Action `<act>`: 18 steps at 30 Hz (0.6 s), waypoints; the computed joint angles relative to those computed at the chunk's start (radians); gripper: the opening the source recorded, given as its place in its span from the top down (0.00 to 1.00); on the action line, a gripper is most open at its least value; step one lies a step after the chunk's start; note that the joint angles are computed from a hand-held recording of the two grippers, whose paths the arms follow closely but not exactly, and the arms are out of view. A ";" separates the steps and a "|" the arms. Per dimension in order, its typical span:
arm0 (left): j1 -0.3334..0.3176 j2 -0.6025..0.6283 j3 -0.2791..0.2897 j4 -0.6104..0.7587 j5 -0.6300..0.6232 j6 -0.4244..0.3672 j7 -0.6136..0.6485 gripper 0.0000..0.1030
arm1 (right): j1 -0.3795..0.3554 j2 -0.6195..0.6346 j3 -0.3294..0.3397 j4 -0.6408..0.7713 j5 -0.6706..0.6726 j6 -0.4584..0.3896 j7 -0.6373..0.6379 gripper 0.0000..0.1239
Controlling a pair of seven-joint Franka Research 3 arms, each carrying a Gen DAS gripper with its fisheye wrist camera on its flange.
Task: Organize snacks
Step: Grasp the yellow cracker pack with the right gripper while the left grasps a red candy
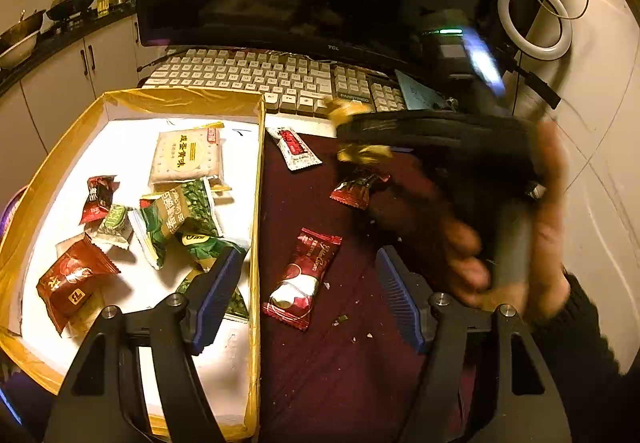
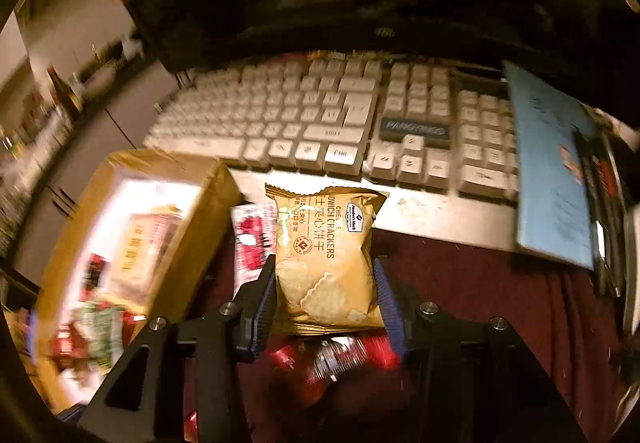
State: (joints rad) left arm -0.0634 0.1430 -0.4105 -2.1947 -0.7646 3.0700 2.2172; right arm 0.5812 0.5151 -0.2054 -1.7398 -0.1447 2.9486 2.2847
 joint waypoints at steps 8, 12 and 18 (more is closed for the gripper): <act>-0.018 0.056 0.051 0.127 -0.019 -0.201 -0.015 0.32 | 0.202 -0.194 -0.174 -0.453 0.195 0.445 0.088 0.62; -0.094 0.151 0.115 0.255 0.239 -0.252 -0.227 0.32 | 0.331 -0.212 -0.264 -0.566 0.370 0.544 0.072 0.62; -0.319 0.334 0.288 0.474 0.731 -0.322 -0.567 0.32 | 0.534 -0.195 -0.387 -0.621 0.738 0.660 -0.161 0.62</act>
